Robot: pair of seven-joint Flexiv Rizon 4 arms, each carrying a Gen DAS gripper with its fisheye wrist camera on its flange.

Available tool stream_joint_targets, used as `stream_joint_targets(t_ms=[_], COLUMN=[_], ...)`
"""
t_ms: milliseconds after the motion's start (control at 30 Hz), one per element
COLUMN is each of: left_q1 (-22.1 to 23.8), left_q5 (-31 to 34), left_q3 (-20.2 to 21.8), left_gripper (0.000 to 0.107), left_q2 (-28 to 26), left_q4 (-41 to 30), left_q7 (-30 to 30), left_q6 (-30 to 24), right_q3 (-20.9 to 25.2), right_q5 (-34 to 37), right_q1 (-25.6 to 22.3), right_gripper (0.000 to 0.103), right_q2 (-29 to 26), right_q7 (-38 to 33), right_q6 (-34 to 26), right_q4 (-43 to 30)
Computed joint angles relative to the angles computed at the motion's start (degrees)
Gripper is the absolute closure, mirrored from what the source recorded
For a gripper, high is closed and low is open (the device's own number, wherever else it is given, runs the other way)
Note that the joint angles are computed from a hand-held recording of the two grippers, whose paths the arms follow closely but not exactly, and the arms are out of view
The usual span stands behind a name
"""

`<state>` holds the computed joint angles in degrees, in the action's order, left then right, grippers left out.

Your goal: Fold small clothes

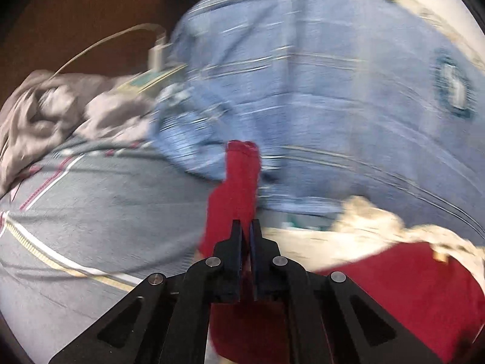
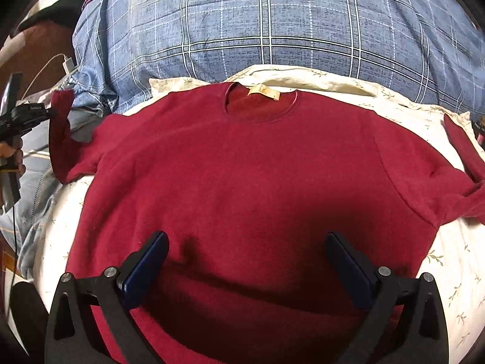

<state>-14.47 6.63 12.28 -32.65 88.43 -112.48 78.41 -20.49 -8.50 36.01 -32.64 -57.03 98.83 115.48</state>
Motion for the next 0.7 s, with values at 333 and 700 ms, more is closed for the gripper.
stream_joint_targets(t_ms=[333, 700], left_q1=[1.91, -3.75], left_q5=[-7.92, -15.92], left_q3=[-15.96, -21.62], left_gripper=[0.104, 0.101], left_q2=[0.67, -13.18], left_q4=[3.58, -10.19], left_q7=[12.45, 26.24], left_q6=[5.88, -4.72], right_q3=[-5.53, -10.08], right_q5=[4.18, 9.32], right_q1=[3.65, 3.86], right_gripper=[0.000, 0.004], right_q2=[2.47, 3.61], right_q7=[-0.48, -4.32], right_q6=[3.10, 4.18], right_q4=[2.72, 4.00])
